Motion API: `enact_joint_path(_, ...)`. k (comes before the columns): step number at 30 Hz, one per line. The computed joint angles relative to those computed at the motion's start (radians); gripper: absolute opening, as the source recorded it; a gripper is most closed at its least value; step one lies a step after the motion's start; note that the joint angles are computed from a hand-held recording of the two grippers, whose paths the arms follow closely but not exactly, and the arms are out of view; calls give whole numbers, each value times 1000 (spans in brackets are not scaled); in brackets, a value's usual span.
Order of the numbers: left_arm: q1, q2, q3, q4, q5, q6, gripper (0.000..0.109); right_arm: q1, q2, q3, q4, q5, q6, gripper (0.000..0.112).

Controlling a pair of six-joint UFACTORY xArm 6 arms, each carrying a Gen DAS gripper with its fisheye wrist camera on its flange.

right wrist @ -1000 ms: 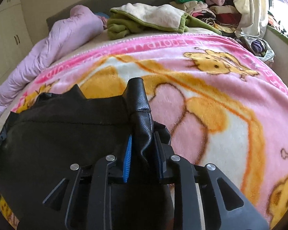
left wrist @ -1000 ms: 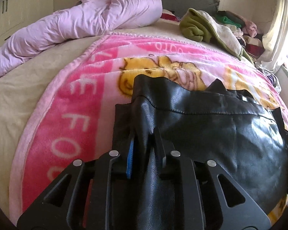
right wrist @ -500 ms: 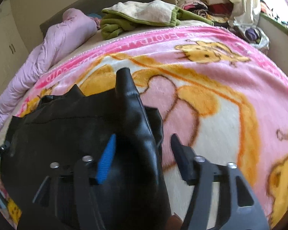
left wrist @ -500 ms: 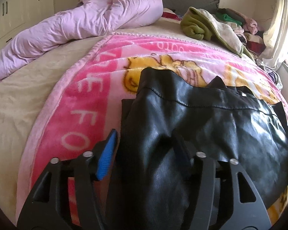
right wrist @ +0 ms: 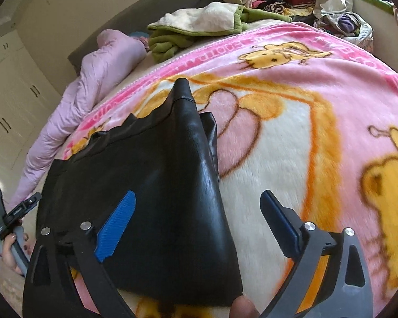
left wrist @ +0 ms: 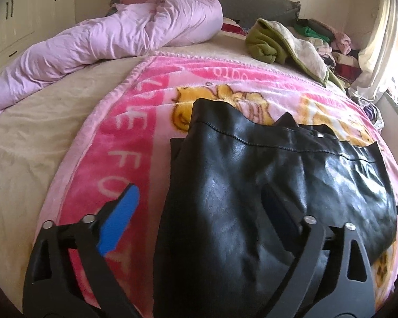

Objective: Fold large clothes

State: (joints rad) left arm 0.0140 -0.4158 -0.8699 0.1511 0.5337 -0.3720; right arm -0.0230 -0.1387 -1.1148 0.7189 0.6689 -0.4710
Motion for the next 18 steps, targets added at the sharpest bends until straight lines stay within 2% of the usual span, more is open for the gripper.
enact_joint_path(10, -1, -62, 37, -6, 31, -15, 94, -13, -106, 62, 11, 7, -67, 97)
enact_joint_path(14, 4, -101, 80, -65, 26, 1, 94, -5, -118, 63, 5, 27, -84, 97)
enact_joint_path(18, 20, -134, 134, -182, 28, 56, 94, 5, -116, 64, -14, 50, -90, 98)
